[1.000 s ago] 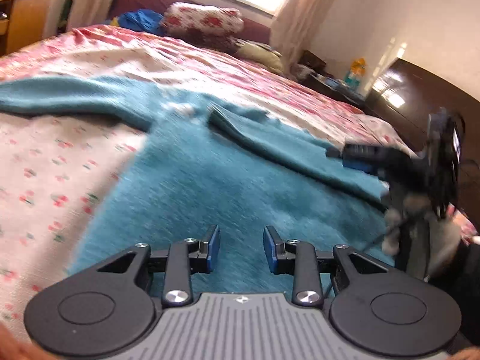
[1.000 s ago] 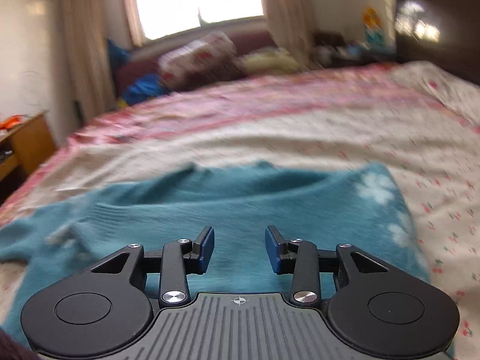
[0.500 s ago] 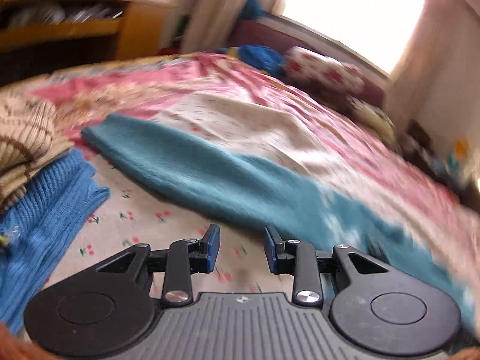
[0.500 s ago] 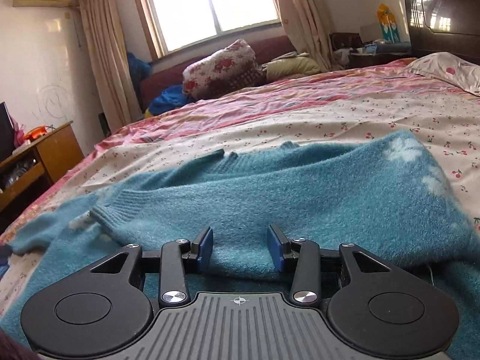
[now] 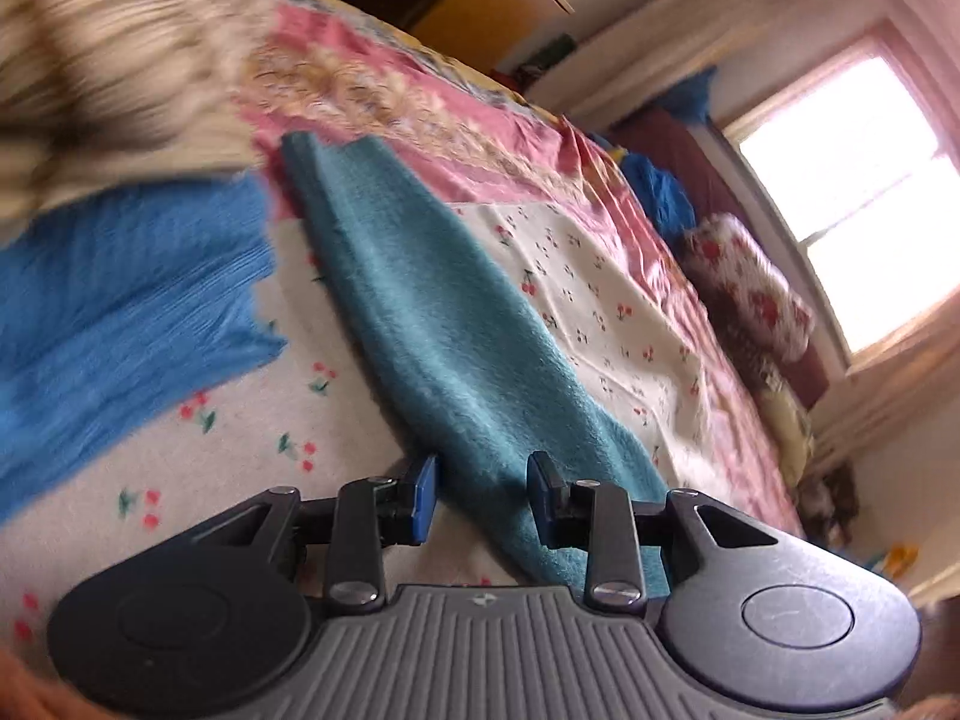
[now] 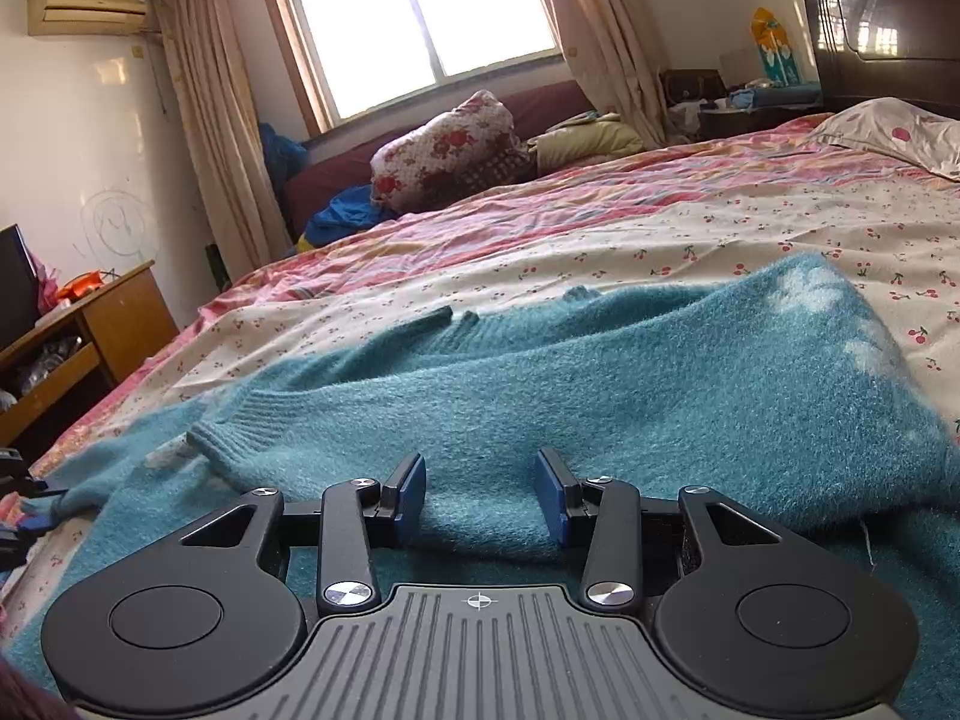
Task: Fold small clothes
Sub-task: 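Move the left tool to the other sleeve cuff and grasp it, then lift the sleeve with the left tool, fold it across the body, release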
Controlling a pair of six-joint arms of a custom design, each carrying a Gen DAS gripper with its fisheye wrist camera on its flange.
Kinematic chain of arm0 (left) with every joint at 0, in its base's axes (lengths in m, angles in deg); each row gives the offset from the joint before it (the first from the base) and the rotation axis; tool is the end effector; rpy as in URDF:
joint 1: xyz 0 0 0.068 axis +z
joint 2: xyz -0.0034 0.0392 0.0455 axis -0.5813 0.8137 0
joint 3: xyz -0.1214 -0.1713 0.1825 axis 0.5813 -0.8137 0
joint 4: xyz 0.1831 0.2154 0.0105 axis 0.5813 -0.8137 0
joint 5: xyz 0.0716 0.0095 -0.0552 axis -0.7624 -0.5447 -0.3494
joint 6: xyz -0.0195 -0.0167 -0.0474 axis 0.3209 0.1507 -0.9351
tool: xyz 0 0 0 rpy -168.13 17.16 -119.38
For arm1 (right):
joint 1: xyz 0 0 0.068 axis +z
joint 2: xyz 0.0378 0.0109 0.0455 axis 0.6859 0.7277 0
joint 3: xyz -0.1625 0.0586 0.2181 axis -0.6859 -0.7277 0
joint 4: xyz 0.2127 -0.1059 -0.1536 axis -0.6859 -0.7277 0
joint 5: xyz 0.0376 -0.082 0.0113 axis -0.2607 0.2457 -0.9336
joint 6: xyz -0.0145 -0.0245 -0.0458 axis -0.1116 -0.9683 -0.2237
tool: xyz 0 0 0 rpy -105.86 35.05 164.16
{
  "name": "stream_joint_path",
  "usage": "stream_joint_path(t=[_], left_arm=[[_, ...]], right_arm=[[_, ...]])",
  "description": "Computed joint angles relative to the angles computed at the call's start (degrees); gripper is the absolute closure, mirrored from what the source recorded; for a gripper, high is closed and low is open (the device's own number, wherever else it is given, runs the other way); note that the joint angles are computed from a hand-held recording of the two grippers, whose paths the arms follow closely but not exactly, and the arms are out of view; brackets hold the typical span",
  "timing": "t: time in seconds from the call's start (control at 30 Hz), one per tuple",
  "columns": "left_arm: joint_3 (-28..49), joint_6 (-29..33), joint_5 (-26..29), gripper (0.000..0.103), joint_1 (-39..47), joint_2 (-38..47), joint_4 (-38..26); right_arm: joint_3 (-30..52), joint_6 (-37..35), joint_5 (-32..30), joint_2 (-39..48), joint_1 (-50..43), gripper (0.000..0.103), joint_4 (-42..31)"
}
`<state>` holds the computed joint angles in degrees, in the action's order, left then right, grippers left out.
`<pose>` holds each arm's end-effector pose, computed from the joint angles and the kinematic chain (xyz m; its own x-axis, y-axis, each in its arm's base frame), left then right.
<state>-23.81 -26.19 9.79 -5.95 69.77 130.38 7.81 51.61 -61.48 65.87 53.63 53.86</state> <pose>0.1844 0.0952 0.0296 -0.0635 -0.8945 -0.4425 -0.5598 0.3990 -0.7262 0.2379 0.0497 0.0266 -0.4884 0.1598 -0.8579 -0.2182 0.9295 0.2974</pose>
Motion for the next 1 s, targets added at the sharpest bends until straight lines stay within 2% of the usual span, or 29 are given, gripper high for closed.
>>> stream_joint_path(t=[0.07,0.17,0.3,0.43,0.57,0.63,0.67,0.7,0.77,1.0], left_arm=[[-1.11,0.40,-2.08,0.066,-0.95,1.28,2.93],[1.10,2.23,-5.47,0.065,-2.18,2.55,2.07],[5.23,-1.06,-6.43,0.065,-1.24,5.40,2.01],[8.81,-0.79,-9.00,0.061,-2.46,5.56,-1.08],[12.11,-0.21,-10.15,0.062,-2.72,4.36,-6.32],[13.26,0.01,-10.09,0.065,-2.81,1.72,-11.55],[13.23,0.35,-9.98,0.074,-3.09,0.17,-13.26],[12.86,1.17,-9.84,0.079,-3.57,-1.45,-14.09],[11.14,3.23,-10.54,0.082,-5.44,-5.86,-15.26],[9.14,7.39,-11.56,0.084,-18.82,-26.65,-25.36]], right_arm=[[-0.06,0.18,-0.47,0.24,-0.34,0.063,0.43],[-0.12,0.41,-0.79,0.44,-0.52,0.063,0.80],[-0.16,0.31,-0.92,0.49,-0.66,0.063,0.89],[-0.17,0.57,-1.13,0.63,-0.71,0.063,1.19],[-0.35,0.91,-1.46,0.87,-0.86,0.063,1.90],[-0.35,1.06,-1.75,1.34,-1.04,0.063,2.51],[-0.36,1.17,-1.91,1.48,-1.13,0.063,2.75],[-0.37,1.32,-2.16,1.65,-1.28,0.063,3.04],[-0.36,1.69,-2.74,2.09,-1.62,0.063,3.66],[-0.18,2.89,-5.60,2.82,-3.15,0.061,4.50]])
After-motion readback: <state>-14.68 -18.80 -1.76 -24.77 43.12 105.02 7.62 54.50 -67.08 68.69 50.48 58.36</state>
